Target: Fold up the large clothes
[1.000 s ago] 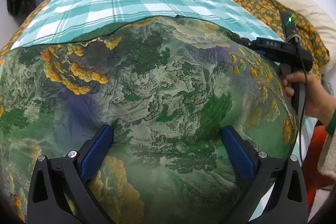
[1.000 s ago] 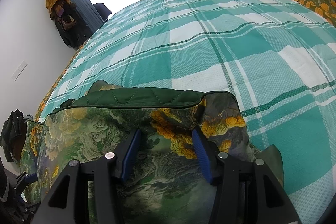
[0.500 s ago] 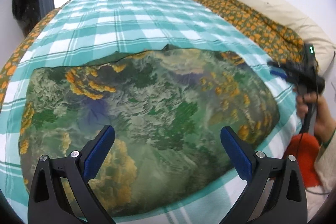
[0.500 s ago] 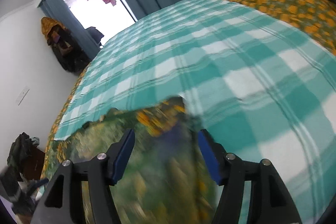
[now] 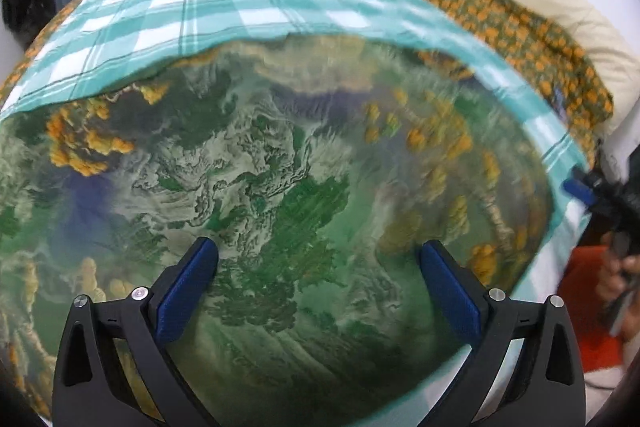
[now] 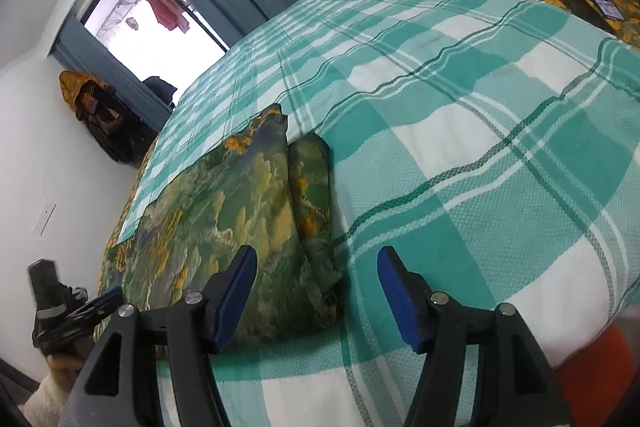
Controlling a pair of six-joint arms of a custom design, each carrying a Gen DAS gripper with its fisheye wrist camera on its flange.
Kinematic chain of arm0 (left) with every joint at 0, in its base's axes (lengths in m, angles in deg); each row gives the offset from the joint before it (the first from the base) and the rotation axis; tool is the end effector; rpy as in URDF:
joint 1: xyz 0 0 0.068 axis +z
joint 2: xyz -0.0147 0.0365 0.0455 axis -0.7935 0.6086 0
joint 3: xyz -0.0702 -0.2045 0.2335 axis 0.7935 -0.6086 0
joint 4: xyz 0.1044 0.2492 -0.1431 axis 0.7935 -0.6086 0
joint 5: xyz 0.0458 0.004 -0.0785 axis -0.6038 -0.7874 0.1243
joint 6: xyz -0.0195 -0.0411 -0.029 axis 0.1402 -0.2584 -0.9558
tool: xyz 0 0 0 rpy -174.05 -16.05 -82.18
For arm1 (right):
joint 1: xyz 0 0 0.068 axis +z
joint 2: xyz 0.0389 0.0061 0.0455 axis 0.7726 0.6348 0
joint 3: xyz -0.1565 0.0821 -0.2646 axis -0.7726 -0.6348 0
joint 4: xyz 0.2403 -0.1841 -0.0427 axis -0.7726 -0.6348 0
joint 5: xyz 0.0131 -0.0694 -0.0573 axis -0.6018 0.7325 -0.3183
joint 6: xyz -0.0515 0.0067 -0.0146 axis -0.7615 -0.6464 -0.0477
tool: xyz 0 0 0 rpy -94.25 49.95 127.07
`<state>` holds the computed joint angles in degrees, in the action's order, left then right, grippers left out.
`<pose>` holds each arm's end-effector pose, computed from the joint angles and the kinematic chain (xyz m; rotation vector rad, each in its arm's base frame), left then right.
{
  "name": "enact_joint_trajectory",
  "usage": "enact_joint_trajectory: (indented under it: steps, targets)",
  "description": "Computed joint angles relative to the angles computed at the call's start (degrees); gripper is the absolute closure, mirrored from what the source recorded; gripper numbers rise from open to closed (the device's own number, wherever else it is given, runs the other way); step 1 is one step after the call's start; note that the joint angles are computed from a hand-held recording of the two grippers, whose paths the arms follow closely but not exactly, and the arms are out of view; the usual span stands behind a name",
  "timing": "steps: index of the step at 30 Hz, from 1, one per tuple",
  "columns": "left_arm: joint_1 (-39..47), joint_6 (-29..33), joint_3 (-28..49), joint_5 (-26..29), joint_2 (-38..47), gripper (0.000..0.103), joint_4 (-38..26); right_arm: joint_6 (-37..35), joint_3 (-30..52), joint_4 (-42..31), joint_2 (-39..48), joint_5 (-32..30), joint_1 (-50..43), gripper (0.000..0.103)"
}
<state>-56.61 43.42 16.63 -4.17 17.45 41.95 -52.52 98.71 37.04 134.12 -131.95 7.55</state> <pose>0.2136 -0.0223 0.1606 0.1297 2.5420 -0.2933 0.1582 -0.1135 0.1158 0.2811 2.3625 0.6053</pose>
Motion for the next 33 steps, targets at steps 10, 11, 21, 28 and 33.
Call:
enact_joint_trajectory:
  steps: [10,11,21,28,33]
  targets:
    - [3.43,0.9,0.83,2.64,-4.08,0.002,-4.61,-1.37,0.14,-0.32,3.25,-1.99,-1.77,0.039]
    - [4.25,0.6,1.25,3.55,-4.36,0.002,-5.21,-1.22,0.23,-0.36,3.2,-2.33,-1.92,0.039]
    - [6.91,-2.33,5.03,6.42,-2.91,0.002,-3.26,-2.48,0.77,-5.48,-0.73,-2.68,-4.2,0.039]
    - [5.46,-0.95,1.49,4.56,5.66,0.001,5.22,-9.4,0.14,-12.16,-0.42,-2.92,-8.49,0.033]
    - [5.15,-0.55,2.59,4.04,3.73,0.002,2.36,-11.06,0.26,-14.95,-1.33,-3.39,-8.38,0.033]
